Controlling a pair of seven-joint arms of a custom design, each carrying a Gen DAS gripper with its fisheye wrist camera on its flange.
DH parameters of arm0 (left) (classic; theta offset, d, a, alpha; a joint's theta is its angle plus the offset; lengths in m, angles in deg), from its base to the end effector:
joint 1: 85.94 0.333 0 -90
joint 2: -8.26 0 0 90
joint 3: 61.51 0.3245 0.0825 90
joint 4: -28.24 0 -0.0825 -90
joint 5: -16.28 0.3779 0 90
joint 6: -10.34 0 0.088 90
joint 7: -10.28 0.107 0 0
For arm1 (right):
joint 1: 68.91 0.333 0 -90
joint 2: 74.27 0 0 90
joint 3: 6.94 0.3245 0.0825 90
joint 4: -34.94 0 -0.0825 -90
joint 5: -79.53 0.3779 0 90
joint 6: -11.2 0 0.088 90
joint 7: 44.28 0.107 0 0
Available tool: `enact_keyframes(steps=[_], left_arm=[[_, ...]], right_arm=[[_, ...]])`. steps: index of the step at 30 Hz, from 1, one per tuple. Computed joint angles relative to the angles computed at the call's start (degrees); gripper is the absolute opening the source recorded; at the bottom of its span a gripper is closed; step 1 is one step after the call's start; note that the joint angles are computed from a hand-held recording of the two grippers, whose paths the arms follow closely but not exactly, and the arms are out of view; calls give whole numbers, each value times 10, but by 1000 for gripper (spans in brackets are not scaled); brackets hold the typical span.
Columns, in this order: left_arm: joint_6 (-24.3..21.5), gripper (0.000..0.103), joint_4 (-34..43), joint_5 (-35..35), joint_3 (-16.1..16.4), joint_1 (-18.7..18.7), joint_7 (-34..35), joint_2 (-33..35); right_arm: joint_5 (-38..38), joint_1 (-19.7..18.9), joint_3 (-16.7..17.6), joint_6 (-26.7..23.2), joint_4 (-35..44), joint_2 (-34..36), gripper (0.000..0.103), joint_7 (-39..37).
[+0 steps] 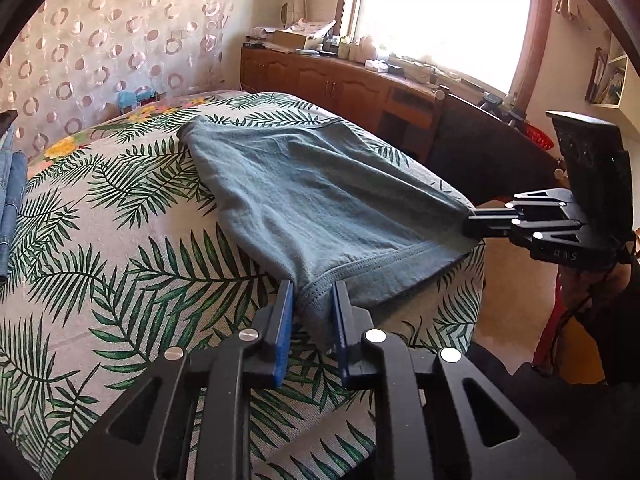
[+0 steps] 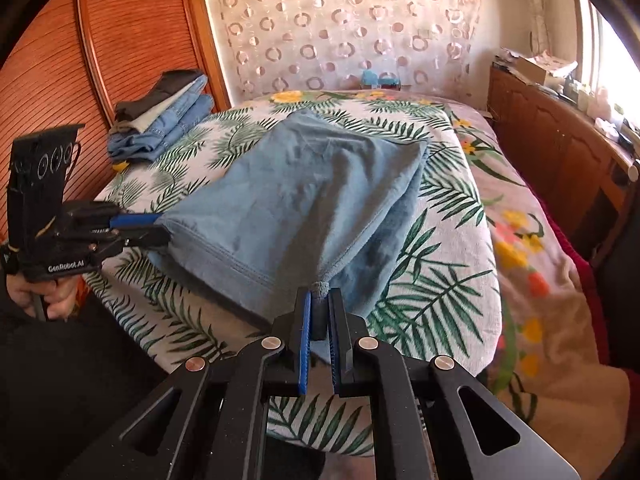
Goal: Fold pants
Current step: 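Close the right gripper on the hem of the folded shorts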
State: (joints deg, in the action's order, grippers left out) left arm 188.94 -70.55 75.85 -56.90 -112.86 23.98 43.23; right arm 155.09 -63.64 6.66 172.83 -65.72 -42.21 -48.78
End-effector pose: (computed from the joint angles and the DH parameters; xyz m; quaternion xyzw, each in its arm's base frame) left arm 0.6082 -0.3386 0.3033 -0.6104 0.6900 -0.3380 0.1922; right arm 0.6631 0.1554 0.2928 -0.8259 0.3778 -0.1275 0.3985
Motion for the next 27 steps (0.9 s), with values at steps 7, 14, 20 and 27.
enact_keyframes(steps=[7,14,20,27], left_arm=[[-17,49,2,3,11,-5,-26,-1],[-29,49,23,1,-10,13,-17,13],[-49,49,33,-44,-45,38,37,27],[-53,49,27,-83,-53,41,70,32]], right_arm=[[-64,17,-12,21,3,11,8,53],[-67,4,8,42,5,13,15,62],[1,-8,34,77,10,18,30,5],[-50,21,4,76,17,35,34,81]])
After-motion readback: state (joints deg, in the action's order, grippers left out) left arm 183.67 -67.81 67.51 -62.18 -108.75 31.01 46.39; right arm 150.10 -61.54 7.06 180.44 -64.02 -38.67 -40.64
